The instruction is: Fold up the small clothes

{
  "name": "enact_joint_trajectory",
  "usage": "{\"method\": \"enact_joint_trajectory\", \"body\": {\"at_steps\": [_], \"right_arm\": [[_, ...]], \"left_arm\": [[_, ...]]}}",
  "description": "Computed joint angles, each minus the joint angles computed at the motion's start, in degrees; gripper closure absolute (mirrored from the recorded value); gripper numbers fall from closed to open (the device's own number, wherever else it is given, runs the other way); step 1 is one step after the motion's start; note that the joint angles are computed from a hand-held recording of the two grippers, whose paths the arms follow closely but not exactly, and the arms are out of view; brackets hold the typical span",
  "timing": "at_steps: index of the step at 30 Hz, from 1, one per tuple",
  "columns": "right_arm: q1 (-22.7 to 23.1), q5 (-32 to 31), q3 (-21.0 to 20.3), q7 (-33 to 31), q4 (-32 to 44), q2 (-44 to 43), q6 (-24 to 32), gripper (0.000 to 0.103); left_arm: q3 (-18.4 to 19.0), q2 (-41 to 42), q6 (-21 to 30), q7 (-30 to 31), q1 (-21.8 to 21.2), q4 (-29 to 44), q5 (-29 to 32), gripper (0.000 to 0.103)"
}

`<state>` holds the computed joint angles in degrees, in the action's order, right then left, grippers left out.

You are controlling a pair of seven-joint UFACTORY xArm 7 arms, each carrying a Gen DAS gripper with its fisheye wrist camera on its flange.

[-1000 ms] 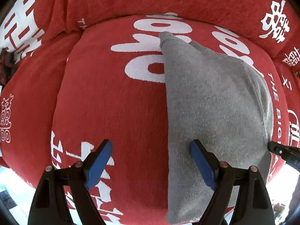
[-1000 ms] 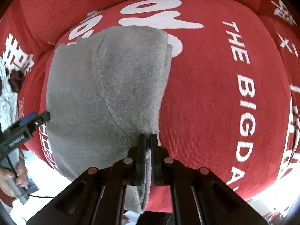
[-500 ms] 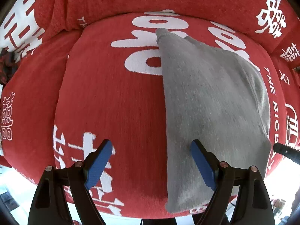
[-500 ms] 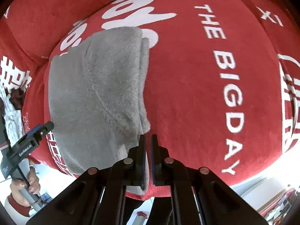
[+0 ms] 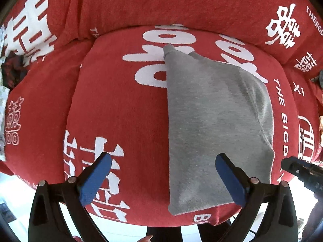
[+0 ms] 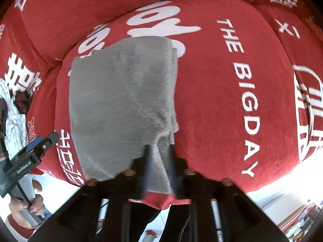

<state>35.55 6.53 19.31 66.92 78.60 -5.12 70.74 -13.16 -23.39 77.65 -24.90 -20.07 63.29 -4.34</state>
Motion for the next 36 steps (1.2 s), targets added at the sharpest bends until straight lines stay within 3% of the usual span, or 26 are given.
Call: {"method": "enact_joint_trajectory", "body": {"at_steps": [1,3,13,36], "right_arm": [[0.20,-1.49,0.40,0.17,1.46,0.91,0.58,0.033],[0.73,-3.82,0.82,0.54,3.66,2.27,1.56,0.020],[3.45,-7.09,0.02,2.42,11.93,7.94,7.60,0.019],[5.72,-8.12,-1.26,2.21,15.47,11.69,11.13,0.019]], "left_arm": [[-0.46,0.18,0.44,-0.28,-0.01,0.55,0.75,0.000],[-1.40,0.38,1.28,-1.18,-0.02,1.54,2.49,0.000],[-2.25,2.05,5.43,-3.56,-1.15,4.35,3.95,0.000],[-1.80,2.10,6.33,-2.56,-1.64,3.68,2.69,0.000]]}}
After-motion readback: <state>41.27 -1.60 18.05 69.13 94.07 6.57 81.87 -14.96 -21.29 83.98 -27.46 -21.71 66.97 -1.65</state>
